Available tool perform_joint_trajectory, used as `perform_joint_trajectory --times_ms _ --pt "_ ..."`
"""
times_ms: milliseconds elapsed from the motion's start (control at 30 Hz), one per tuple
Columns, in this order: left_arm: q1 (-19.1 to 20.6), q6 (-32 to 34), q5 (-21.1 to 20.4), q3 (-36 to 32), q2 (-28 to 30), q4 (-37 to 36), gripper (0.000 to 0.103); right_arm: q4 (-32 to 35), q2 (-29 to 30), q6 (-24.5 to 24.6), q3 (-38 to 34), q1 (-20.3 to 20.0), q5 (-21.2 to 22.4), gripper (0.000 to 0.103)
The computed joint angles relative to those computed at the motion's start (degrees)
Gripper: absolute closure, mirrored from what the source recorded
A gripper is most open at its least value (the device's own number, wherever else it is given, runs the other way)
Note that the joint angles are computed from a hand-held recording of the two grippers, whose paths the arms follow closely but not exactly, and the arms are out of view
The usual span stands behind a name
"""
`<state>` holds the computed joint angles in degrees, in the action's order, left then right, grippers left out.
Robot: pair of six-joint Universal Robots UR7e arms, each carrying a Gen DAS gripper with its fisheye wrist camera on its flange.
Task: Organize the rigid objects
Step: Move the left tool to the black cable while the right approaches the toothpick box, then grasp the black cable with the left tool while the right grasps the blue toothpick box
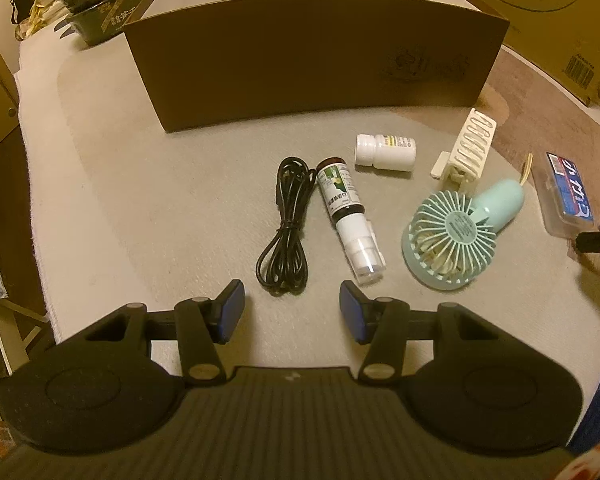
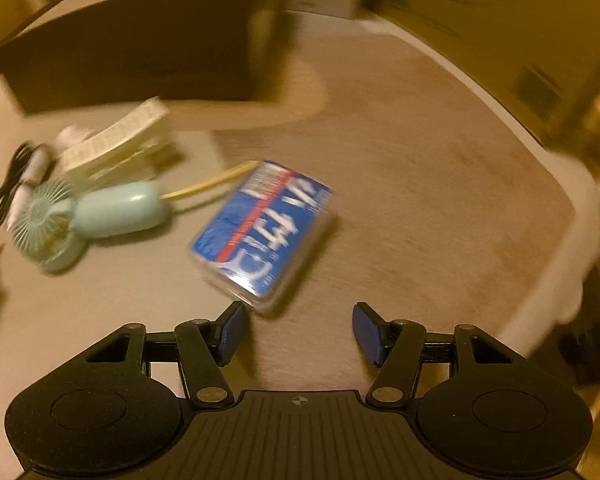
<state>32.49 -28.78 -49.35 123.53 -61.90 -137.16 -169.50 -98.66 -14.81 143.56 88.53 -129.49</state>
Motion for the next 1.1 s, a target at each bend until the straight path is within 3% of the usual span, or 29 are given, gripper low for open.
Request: perform_joint_trajectory --times_ms 133,233,300,500,733,867,1100 --pt "0.2 0.5 0.2 -0.2 0.2 -0.5 0.053 3.0 -4.9 5.0 0.6 -1.5 8.2 0.044" --pt "0.4 1.1 0.2 -0.1 0.2 -1.7 0.053 -0.6 -2.0 6.2 0.1 0.7 6.1 0.04" --pt "0.4 1.8 0.3 -0.1 0.4 -2.7 0.053 -5.8 2.1 5.4 -0.4 2.4 2.5 0.031" --pt "0.8 3.7 1.4 -0.4 1.2 -5.2 0.053 -13.1 9.3 3.7 -2.1 1.8 -0.5 0.031" --pt "2.5 7.9 2.9 -1.5 3.1 -8.3 0.053 -19.8 12.0 -2.4 -1.5 0.4 3.5 0.04" --pt "3.9 10.2 3.2 -2.7 4.8 -9.5 0.054 -17.3 10.2 -7.0 -0.9 0.1 6.7 0.041" --pt "6.4 13.8 1.9 -5.1 7.4 -10.8 0.062 -13.5 8.5 -4.6 -1.5 -0.8 8.2 0.041"
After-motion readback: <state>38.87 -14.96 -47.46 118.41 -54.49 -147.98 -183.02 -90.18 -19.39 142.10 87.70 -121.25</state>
